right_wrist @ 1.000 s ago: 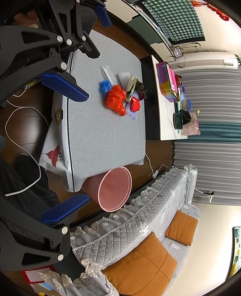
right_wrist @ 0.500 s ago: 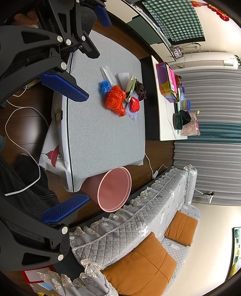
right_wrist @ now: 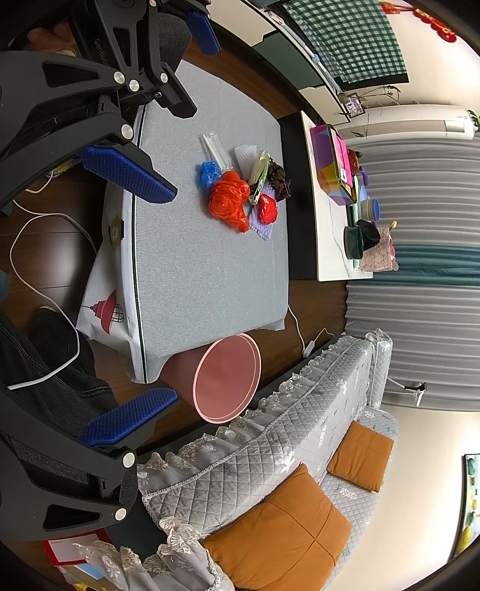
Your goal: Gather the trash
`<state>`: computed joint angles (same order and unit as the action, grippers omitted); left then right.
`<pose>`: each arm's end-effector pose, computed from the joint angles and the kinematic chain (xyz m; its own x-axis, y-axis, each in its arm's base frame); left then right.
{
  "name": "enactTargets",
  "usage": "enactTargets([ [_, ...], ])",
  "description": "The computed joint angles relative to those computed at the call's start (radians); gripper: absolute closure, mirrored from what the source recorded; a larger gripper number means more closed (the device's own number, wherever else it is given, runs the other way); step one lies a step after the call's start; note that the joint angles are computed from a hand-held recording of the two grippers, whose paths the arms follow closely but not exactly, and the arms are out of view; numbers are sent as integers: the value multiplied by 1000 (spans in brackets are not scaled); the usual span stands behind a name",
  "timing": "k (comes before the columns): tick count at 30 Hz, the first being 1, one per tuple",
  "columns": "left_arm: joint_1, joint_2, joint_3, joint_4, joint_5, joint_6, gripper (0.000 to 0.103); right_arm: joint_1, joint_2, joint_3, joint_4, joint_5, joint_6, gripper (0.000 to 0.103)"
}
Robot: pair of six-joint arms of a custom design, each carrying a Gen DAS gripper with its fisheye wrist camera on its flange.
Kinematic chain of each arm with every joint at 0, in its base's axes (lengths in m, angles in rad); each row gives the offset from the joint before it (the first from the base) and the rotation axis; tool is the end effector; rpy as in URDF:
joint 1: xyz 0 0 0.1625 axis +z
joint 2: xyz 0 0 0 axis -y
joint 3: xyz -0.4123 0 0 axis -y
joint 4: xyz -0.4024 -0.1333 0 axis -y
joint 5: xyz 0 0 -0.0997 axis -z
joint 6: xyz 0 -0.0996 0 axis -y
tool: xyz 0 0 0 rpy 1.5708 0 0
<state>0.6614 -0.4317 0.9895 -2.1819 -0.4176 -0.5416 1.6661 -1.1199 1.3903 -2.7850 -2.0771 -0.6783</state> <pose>-0.5074 -0.6792 0.0870 -0.6526 -0.0676 -0.7547 0.5270 0.6751 -0.5162 0.1509 -0.6852 0.4557 -0.6719 -0.1269 0.7297 -0.6132 0.6478 -0.4520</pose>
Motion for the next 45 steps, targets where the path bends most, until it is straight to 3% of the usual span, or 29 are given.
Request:
enactTargets([
  [16, 2, 3, -4, 39, -17, -39, 10, -1, 13, -18, 28, 0, 19, 5],
  [27, 72, -5, -97, 232, -76, -194, 10, -25, 94, -149, 167, 61, 57, 5],
  [33, 119, 28, -204, 371, -62, -272, 10, -32, 214, -310, 305, 118, 68, 5],
  [37, 164, 82, -332, 523, -73, -310, 10, -30, 351, -493, 418, 128, 83, 5],
  [45, 251, 118, -490, 827, -74, -572, 10, -14, 615, -833, 585, 125, 35, 5],
])
